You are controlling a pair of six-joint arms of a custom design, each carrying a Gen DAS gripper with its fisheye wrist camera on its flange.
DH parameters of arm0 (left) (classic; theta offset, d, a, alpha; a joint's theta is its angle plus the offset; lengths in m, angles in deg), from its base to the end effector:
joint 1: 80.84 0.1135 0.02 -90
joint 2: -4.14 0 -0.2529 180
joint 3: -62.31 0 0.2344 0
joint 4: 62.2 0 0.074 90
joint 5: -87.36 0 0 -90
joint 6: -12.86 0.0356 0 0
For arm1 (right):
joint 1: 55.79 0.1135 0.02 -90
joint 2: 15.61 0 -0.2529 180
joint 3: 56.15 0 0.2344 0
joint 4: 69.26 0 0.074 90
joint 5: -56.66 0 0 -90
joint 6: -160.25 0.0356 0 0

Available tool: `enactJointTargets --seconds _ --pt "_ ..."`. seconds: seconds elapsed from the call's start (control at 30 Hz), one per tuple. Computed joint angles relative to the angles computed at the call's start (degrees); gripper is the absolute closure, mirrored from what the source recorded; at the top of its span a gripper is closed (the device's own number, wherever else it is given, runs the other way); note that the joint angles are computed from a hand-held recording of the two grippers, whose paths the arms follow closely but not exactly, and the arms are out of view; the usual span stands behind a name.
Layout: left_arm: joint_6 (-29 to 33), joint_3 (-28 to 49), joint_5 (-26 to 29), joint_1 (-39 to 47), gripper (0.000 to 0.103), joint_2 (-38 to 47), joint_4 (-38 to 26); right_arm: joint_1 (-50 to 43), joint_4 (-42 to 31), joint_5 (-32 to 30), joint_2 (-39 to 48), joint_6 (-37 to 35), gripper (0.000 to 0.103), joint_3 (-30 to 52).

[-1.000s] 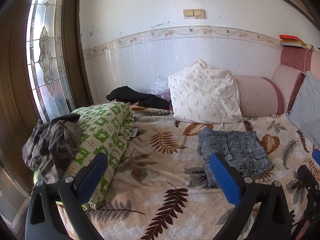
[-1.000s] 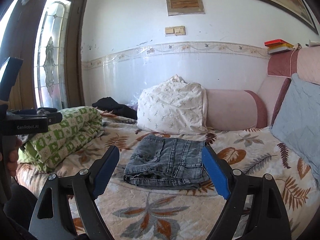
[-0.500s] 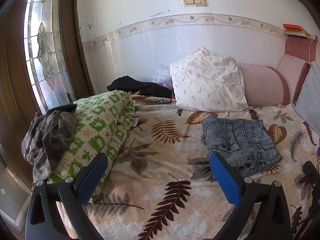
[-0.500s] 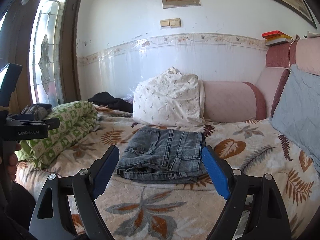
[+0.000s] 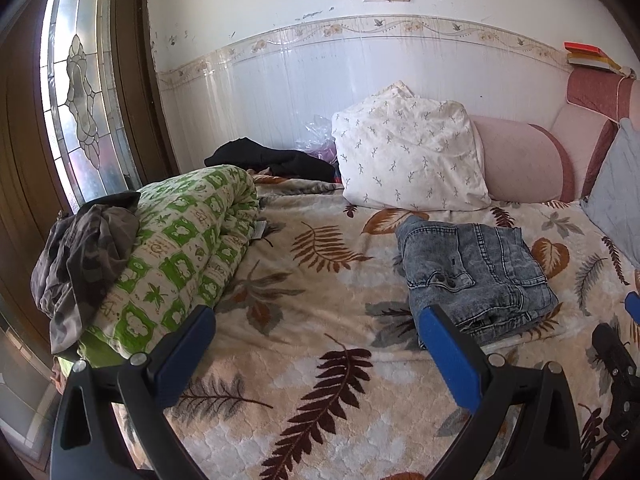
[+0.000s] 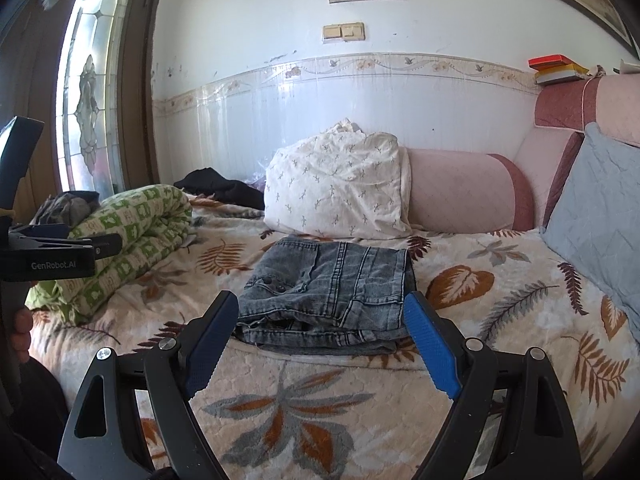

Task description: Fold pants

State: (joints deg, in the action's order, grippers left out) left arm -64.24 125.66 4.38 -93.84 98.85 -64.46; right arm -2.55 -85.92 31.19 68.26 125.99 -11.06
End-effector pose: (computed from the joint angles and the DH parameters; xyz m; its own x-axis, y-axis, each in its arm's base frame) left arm 0.3225 -0.0789 0.1830 -0.4539 0.3322 -0.8268 0.4347 0.8925 0.1199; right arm 0.1612 0.1621 0.1446 -0.3089 0.1804 -0.9338 0.3859 0.9212 0.0503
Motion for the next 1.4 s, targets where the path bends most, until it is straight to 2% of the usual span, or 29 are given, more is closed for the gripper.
enactJointTargets --seconds 1.4 --pt "-0.75 -0.94 0.46 -0.66 0.000 0.80 -1.19 -1.22 1.76 -3.28 3.58 -1.18 0.018 0.84"
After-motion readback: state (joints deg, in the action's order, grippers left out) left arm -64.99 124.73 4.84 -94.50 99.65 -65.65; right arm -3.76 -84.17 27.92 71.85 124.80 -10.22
